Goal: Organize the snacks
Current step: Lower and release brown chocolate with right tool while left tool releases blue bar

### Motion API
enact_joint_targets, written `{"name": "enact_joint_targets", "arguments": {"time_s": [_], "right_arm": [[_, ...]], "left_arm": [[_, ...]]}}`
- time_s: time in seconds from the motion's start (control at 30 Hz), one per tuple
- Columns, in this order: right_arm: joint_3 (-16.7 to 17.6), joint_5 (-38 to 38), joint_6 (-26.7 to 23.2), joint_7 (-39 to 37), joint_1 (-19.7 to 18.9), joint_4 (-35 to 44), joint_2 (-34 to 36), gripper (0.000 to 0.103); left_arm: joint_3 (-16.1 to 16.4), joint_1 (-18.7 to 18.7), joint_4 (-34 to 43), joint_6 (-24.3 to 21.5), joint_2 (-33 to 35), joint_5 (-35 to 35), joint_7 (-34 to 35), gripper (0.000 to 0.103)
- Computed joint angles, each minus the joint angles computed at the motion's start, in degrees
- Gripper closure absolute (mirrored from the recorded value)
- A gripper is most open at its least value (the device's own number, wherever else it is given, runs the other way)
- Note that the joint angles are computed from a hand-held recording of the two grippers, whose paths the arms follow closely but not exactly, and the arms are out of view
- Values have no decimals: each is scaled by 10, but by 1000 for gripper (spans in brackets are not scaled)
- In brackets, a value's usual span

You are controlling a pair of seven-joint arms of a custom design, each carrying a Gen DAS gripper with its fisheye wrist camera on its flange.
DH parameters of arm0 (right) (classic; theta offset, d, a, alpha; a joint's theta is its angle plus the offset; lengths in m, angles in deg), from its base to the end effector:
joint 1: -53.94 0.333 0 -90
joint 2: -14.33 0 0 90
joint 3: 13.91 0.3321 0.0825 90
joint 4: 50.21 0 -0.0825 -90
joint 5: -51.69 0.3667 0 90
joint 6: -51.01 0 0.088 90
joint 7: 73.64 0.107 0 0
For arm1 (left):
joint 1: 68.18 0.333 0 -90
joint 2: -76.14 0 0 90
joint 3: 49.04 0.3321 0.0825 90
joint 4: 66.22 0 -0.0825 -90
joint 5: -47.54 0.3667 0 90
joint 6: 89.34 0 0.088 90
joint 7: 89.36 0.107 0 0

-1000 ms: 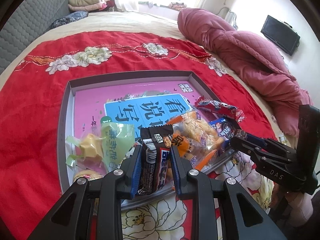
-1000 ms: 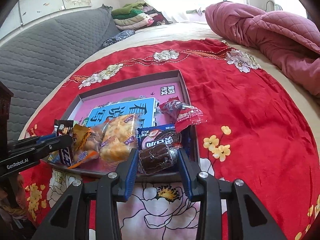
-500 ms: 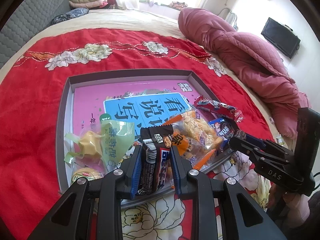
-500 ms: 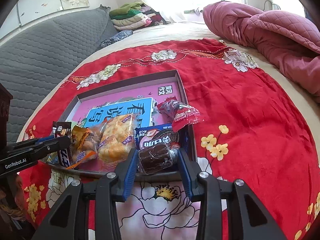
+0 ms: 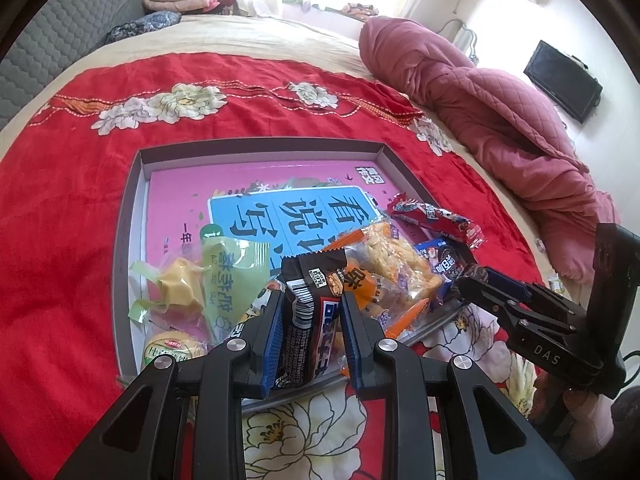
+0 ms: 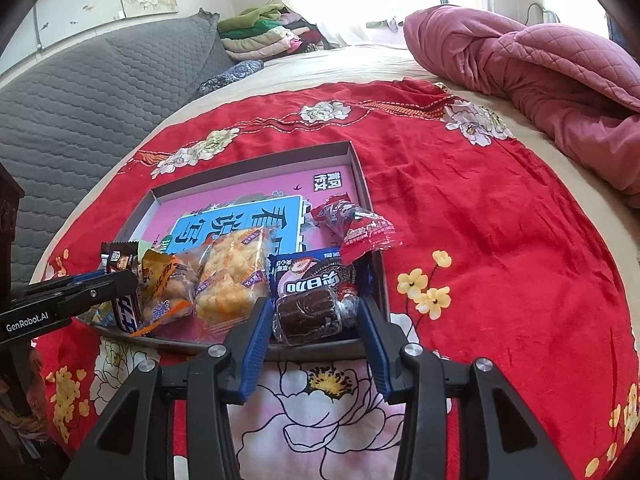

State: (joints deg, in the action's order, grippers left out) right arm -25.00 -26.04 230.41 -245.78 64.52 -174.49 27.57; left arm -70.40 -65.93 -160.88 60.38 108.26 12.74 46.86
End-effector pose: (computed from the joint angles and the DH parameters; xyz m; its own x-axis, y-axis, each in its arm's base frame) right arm 0.5516 0.0838 0.3541 -0.2635 -0.9469 -0.1843 -0.6876 0.3184 -0.6526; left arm 0.6868 -0.1773 0.3687 -0.5961 -0.7489 0.2895 -0.7324 0.3595 -0.5783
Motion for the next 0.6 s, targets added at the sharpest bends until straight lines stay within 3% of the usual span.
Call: {"name": "enact_joint_targets", "arguments": {"time_s": [0.3, 0.6], "right_arm": [[6, -19, -3, 18, -5, -3, -8, 58], [26, -66, -13, 61, -22, -7, -28, 58]], "left_arm": [[3, 0, -1, -5, -5, -1, -6, 72], [1, 8, -9, -17, -17, -18, 2, 58]]}}
